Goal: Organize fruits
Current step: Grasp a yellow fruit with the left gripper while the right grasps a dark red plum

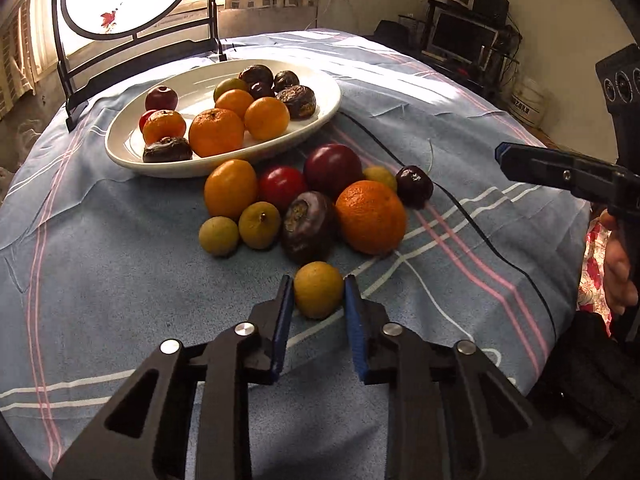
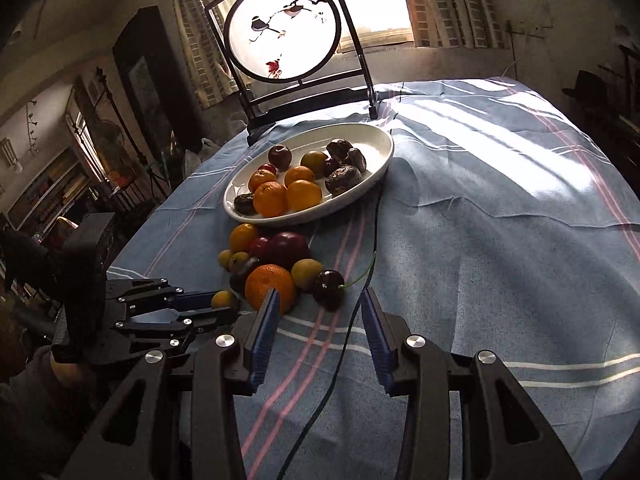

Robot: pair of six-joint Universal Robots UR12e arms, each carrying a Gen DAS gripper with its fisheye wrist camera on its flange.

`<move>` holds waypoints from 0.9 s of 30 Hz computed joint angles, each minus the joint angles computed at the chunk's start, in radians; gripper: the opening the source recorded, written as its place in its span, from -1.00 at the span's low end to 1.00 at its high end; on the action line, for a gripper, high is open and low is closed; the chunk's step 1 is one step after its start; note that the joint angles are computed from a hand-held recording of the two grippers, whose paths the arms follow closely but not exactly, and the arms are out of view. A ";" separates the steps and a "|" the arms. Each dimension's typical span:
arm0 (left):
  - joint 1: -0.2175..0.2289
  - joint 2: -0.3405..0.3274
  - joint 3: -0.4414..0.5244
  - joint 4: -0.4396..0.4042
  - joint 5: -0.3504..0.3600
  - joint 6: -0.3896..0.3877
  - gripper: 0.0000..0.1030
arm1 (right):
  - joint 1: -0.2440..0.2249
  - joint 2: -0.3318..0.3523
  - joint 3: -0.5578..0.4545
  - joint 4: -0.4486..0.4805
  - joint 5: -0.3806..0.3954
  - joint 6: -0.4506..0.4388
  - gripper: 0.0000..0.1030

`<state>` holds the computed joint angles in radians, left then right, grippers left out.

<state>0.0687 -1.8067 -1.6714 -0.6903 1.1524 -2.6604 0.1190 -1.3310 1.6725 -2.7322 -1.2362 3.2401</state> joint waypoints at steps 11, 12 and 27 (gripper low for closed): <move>0.054 0.079 -0.067 0.059 -0.129 -0.046 -0.53 | 0.032 0.053 -0.063 0.098 -0.036 -0.065 -0.28; 0.056 0.081 -0.068 0.057 -0.129 -0.048 -0.53 | 0.035 0.058 -0.070 0.105 -0.048 -0.062 -0.28; 0.073 0.078 -0.078 0.073 -0.143 -0.095 -0.53 | 0.037 0.089 -0.101 0.121 -0.074 -0.003 -0.51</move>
